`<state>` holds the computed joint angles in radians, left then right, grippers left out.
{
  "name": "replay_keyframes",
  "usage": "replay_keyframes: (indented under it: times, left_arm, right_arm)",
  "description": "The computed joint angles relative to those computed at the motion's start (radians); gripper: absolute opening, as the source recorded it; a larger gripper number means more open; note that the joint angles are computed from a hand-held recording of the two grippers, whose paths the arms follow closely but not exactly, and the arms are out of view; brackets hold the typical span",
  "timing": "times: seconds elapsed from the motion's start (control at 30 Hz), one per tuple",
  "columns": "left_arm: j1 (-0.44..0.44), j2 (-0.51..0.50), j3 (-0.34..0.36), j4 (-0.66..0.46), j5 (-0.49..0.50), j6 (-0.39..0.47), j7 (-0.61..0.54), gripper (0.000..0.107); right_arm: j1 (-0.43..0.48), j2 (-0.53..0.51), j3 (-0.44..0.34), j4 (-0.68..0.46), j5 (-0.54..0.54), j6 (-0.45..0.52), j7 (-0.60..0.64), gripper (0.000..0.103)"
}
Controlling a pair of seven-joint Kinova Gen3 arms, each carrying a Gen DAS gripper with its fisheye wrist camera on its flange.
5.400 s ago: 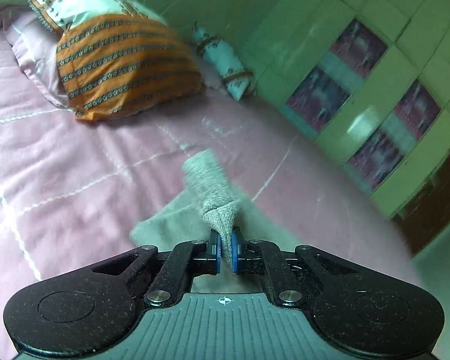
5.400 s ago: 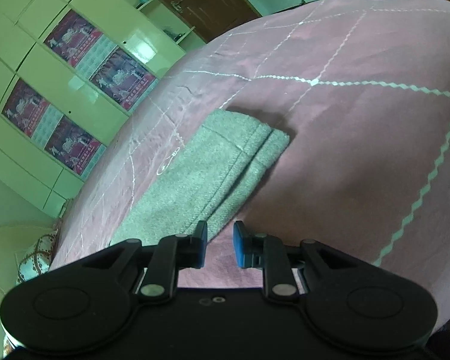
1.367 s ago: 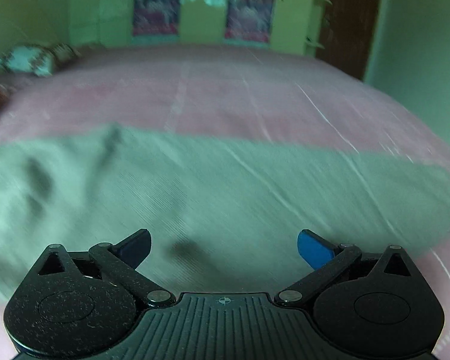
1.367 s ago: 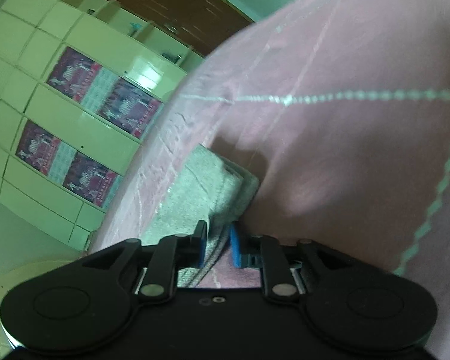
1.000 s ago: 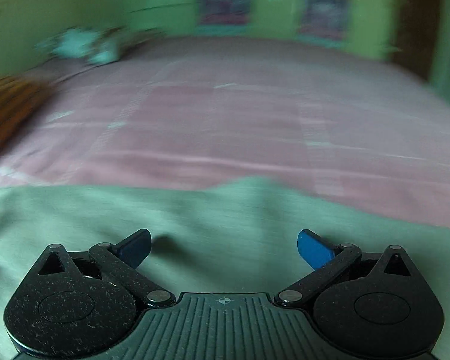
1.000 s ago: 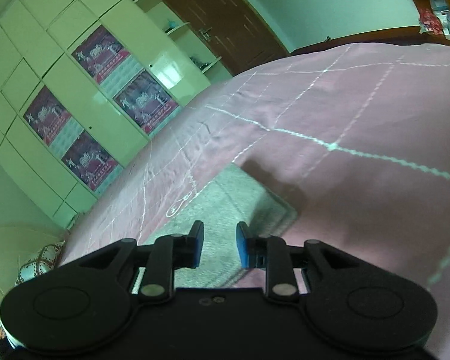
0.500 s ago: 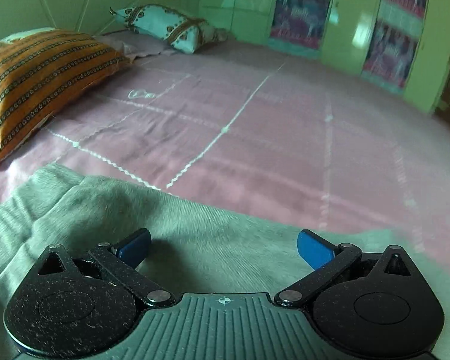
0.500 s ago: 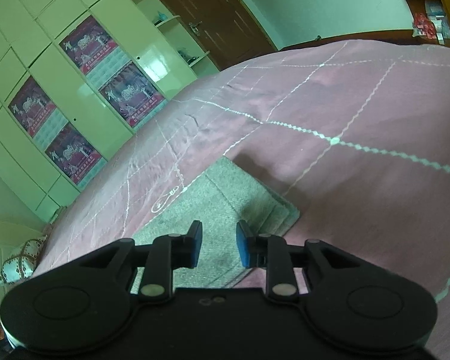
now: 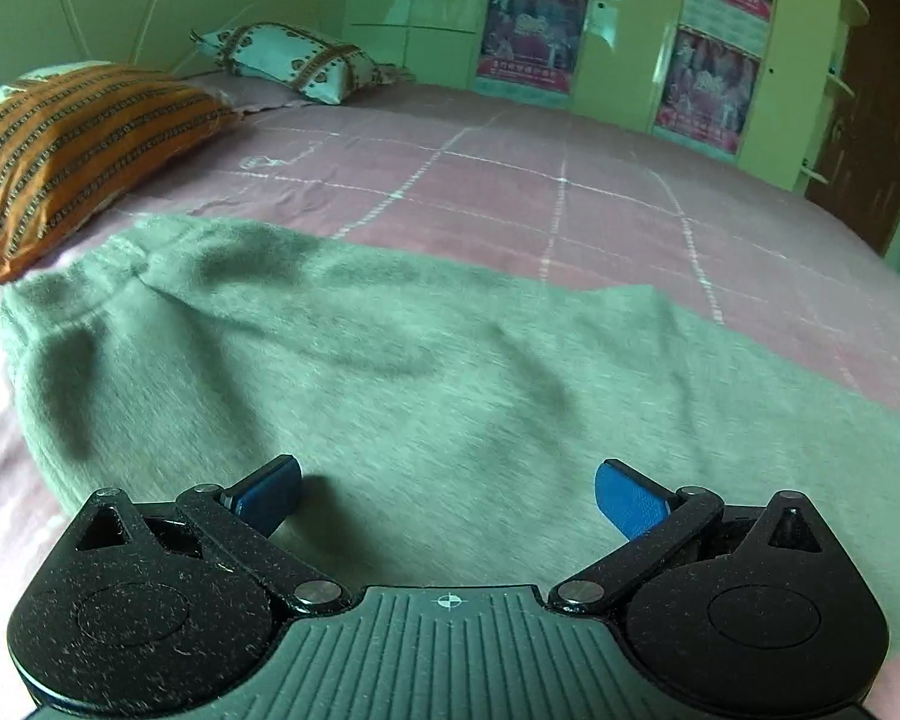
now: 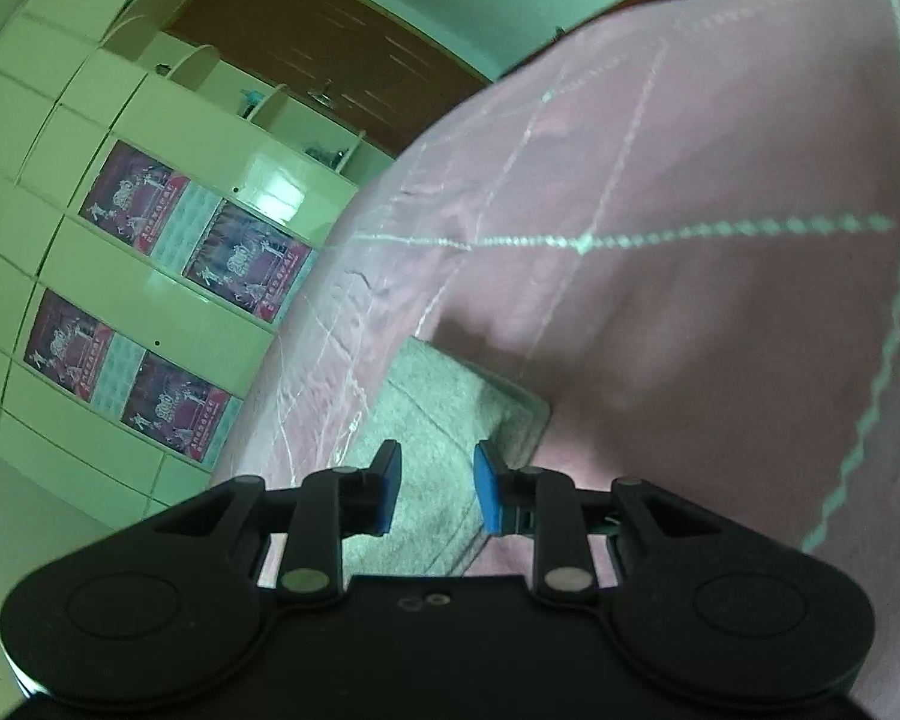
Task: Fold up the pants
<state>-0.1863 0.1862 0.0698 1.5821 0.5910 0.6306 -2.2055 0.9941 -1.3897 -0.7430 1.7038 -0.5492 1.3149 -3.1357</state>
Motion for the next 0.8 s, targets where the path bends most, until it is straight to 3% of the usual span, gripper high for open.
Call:
replay_keyframes:
  times: [0.2,0.3,0.43,0.6,0.8]
  left_arm:
    - [0.026,-0.045,-0.009,0.046,-0.032,-0.003,0.013,0.103]
    - [0.044,-0.061,-0.017,0.053,-0.059,0.005,0.034,0.103]
    - [0.044,-0.082,-0.017,0.066,-0.051,0.033,0.011,0.103]
    - [0.115,-0.129,-0.021,0.163,-0.147,-0.102,0.014,0.103]
    - [0.135,-0.145,-0.032,0.186,-0.159,-0.133,0.03,0.103]
  right_arm:
    - [-0.012,-0.023,0.009,0.019,-0.029,0.018,-0.067,0.019]
    - [-0.022,-0.008,-0.013,0.059,-0.035,-0.031,-0.021,0.016]
    - [-0.032,0.051,-0.064,0.083,-0.013,-0.098,0.093,0.005]
    - [-0.045,0.04,-0.077,0.096,-0.013,-0.118,0.122,0.004]
    - [-0.056,0.036,-0.072,0.102,-0.014,-0.131,0.128,0.007]
